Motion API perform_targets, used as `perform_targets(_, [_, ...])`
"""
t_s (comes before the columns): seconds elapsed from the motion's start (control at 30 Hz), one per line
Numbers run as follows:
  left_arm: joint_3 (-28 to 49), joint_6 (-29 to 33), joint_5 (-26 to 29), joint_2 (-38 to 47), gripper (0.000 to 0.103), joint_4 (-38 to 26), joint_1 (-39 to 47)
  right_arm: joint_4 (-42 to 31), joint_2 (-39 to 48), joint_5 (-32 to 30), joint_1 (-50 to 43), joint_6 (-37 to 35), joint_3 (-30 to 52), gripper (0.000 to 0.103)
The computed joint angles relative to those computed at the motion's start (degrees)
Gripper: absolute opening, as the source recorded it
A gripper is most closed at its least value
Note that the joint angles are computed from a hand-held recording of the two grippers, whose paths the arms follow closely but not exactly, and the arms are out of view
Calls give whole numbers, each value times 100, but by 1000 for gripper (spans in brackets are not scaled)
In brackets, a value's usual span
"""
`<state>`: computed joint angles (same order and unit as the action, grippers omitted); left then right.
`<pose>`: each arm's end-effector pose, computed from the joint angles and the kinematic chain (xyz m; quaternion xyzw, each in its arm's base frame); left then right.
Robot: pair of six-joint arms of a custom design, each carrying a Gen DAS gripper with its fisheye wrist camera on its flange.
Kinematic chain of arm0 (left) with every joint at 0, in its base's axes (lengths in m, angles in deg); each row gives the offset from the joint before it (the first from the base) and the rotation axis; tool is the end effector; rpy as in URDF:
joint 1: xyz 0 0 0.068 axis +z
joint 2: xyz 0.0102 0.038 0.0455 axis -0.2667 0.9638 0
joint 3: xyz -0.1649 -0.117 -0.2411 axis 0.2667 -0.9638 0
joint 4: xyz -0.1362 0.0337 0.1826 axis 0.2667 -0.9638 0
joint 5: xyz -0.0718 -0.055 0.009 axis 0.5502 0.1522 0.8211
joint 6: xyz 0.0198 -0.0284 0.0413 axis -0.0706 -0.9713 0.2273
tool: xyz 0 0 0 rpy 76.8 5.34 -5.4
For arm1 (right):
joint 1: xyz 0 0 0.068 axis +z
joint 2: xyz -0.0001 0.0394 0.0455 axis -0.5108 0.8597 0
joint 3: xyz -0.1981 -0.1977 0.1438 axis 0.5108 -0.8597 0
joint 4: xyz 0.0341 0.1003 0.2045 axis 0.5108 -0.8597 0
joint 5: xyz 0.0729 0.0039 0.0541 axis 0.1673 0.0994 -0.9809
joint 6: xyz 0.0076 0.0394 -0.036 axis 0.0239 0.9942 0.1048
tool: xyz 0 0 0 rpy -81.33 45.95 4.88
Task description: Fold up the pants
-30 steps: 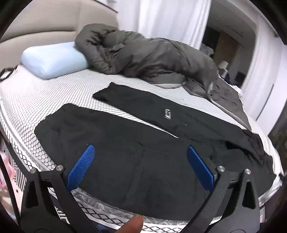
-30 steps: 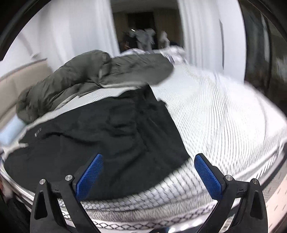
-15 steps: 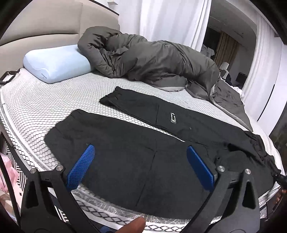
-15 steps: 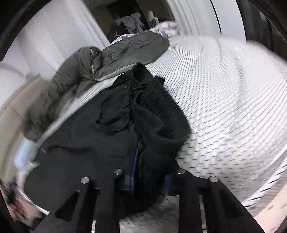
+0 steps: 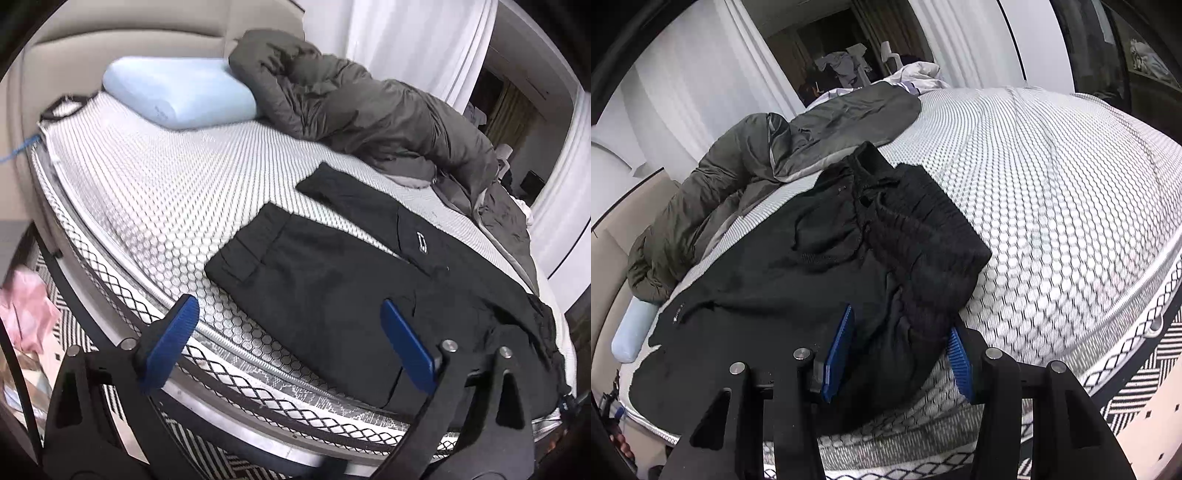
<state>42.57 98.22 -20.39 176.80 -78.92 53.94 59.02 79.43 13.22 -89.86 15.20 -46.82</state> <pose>0.1821 0.4118 0.2337 -0.1935 0.8853 -0.0957 0.4119 0.1673 -0.2315 0.1382 0.2006 0.8701 0.1084 0.4370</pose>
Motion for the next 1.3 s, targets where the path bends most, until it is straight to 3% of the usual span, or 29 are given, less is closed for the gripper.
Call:
perform_targets(0.07, [204, 116, -88, 217, 87, -229, -70, -63, -38, -59, -79, -113, -95, 50])
perform_targets(0.2, [291, 269, -226, 516, 64, -480, -228, -40, -76, -16, -143, -191, -249, 50])
perform_targets(0.33, [127, -7, -145, 610, 43, -80, -379, -150, -212, 31, -106, -175, -334, 50])
perform_targets(0.43, [-374, -399, -194, 412, 21, 765, -550, 79, -272, 38, -21, -45, -453, 49])
perform_targets(0.5, [-818, -424, -220, 197, 8, 1374, -634, 512, -141, 180, 72, 367, -550, 35])
perform_targets(0.57, [-991, -480, -220, 114, 4, 1689, -682, 737, -97, 210, 83, 583, -619, 17])
perform_targets(0.63, [-809, -491, -288, 198, 4, 1549, -703, 1217, -166, 462, 82, 641, -851, 12])
perform_targets(0.7, [-888, -287, -443, 225, 8, 1671, -721, 1112, -142, 756, 103, 614, -799, 13])
perform_targets(0.8, [-1556, -100, -667, -138, 16, 2401, -721, 1265, -386, 986, 134, 290, -999, 25])
perform_targets(0.83, [-1615, -44, -657, -204, 21, 2426, -675, 1329, -478, 980, 88, 219, -1069, 35])
perform_targets(0.9, [-1923, 75, -568, -507, 57, 2536, -565, 1689, -1016, 898, -114, 149, -1448, 51])
perform_targets(0.97, [-2367, 81, -377, -944, 79, 2773, -449, 1611, -1526, 569, -244, -78, -1608, 70])
perform_targets(1.07, [-2785, 613, 236, -1557, 87, 2351, -364, 528, -2261, -32, 39, -796, -1513, 93])
perform_targets(1.13, [-2935, 973, 439, -1831, 101, 1927, -528, 188, -2499, 44, 678, -1129, -1552, 97])
perform_targets(1.2, [-3414, 1303, 539, -2217, 102, 1693, -959, 389, -2517, 553, 1784, -1081, -1745, 97])
perform_targets(1.3, [-4261, 1516, 468, -2687, 102, 1868, -1762, 1074, -2262, 1286, 3186, -670, -2039, 97])
